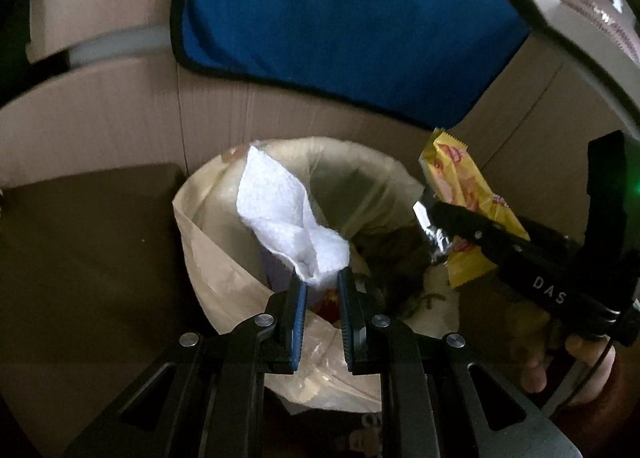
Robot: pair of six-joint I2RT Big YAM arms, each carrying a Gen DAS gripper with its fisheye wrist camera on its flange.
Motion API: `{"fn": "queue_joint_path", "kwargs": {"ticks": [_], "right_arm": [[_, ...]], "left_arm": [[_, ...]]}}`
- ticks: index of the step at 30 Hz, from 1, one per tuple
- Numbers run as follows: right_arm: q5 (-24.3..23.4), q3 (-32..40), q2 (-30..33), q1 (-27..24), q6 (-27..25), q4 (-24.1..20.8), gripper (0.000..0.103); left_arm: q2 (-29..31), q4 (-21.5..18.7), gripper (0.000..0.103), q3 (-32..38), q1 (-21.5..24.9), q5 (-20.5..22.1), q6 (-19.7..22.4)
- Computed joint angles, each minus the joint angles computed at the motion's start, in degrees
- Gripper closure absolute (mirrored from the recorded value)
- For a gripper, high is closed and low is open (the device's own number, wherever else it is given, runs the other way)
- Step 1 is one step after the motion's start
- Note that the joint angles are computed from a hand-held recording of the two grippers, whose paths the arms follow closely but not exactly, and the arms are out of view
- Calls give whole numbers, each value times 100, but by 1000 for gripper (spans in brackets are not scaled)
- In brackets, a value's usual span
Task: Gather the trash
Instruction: 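Carry the white tissue and yellow wafer pack over the bin with both tools, then open both tools to drop the tissue and wafer pack into the bin, then move both tools back over the remaining trash on the table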
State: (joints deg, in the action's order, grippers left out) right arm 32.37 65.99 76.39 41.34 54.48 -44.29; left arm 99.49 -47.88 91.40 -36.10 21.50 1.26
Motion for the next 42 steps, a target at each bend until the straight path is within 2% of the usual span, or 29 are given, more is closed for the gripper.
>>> {"fn": "queue_joint_path", "kwargs": {"ticks": [9, 15, 18, 19, 20, 23, 29, 35, 39, 42], "right_arm": [[-301, -61, 180, -156, 57, 96, 82], [-384, -145, 202, -187, 120, 136, 82], [-405, -184, 181, -187, 153, 202, 77], [-410, -208, 159, -187, 155, 237, 73], [-398, -215, 146, -179, 189, 242, 65], [-266, -243, 78, -133, 257, 212, 58], [-210, -235, -16, -48, 320, 264, 50], [-91, -47, -25, 100, 256, 260, 44], [255, 437, 211, 349, -38, -42, 44], [611, 857, 417, 550, -198, -229, 44]], "left_arm": [[391, -397, 87, 426, -12, 68, -27], [414, -304, 87, 366, -51, 122, -68], [410, -214, 87, 320, -20, 229, -93], [389, -174, 82, 296, 0, 298, -138], [363, -124, 75, 262, 29, 422, -192], [272, -34, 59, 211, 128, 677, -386], [67, 118, 57, 64, 277, 737, -582], [-383, 395, 57, -445, 588, 616, -589], [-742, 531, 57, -835, 943, 541, -362], [-1018, 577, 57, -1101, 1379, 494, -237]]}}
